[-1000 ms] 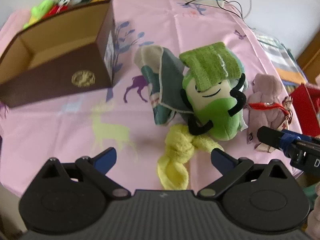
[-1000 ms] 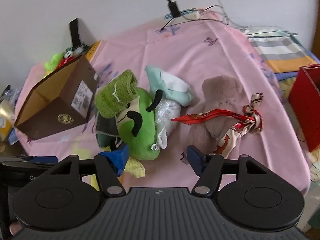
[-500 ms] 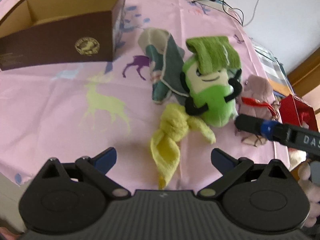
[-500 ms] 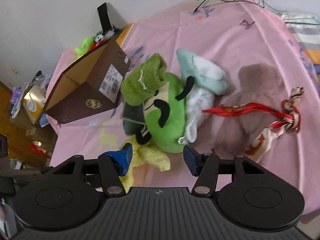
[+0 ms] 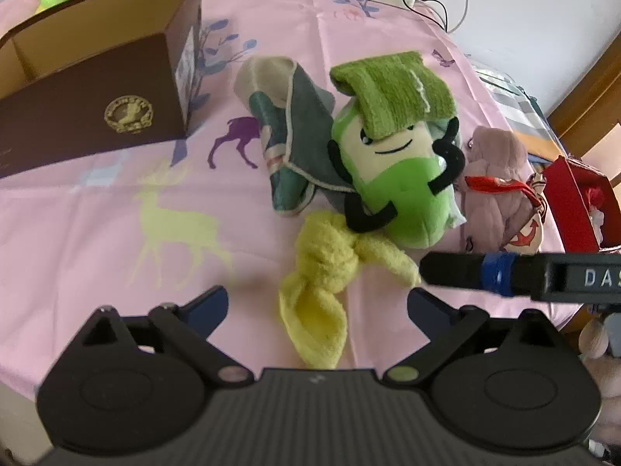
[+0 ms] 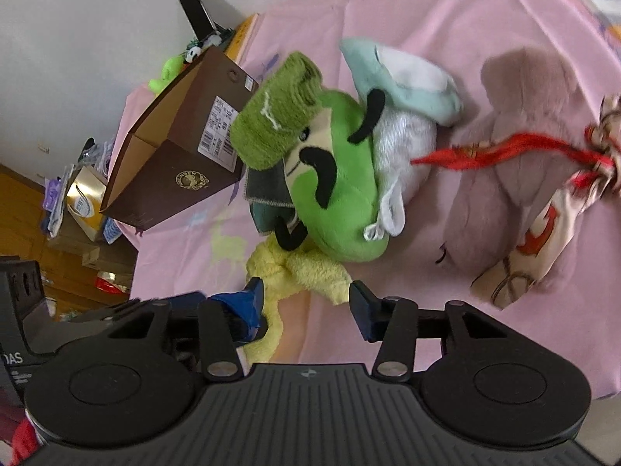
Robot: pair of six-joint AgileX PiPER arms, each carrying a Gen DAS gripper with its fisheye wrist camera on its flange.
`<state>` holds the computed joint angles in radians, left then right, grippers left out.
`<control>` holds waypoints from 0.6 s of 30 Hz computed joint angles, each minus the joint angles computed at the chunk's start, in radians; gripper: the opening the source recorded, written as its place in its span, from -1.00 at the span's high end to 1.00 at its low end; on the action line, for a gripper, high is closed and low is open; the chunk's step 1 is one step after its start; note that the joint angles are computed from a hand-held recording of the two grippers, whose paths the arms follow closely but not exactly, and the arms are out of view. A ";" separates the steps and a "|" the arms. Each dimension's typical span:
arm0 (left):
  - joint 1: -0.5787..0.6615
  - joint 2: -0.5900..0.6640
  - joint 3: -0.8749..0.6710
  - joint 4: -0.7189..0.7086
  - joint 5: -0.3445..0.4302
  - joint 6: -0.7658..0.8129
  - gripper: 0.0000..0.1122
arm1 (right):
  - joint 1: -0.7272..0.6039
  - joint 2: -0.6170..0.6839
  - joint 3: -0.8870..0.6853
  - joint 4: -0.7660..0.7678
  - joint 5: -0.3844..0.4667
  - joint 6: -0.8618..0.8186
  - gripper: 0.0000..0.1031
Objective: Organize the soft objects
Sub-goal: 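Move the right gripper down to the yellow terry towel, then close the right gripper on the yellow towel and lift it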
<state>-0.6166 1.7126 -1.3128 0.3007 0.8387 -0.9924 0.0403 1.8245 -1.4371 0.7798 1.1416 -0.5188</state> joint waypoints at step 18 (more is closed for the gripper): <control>0.247 0.082 0.003 -0.618 -0.113 0.987 0.45 | 0.098 0.047 0.031 0.019 -0.137 0.403 0.42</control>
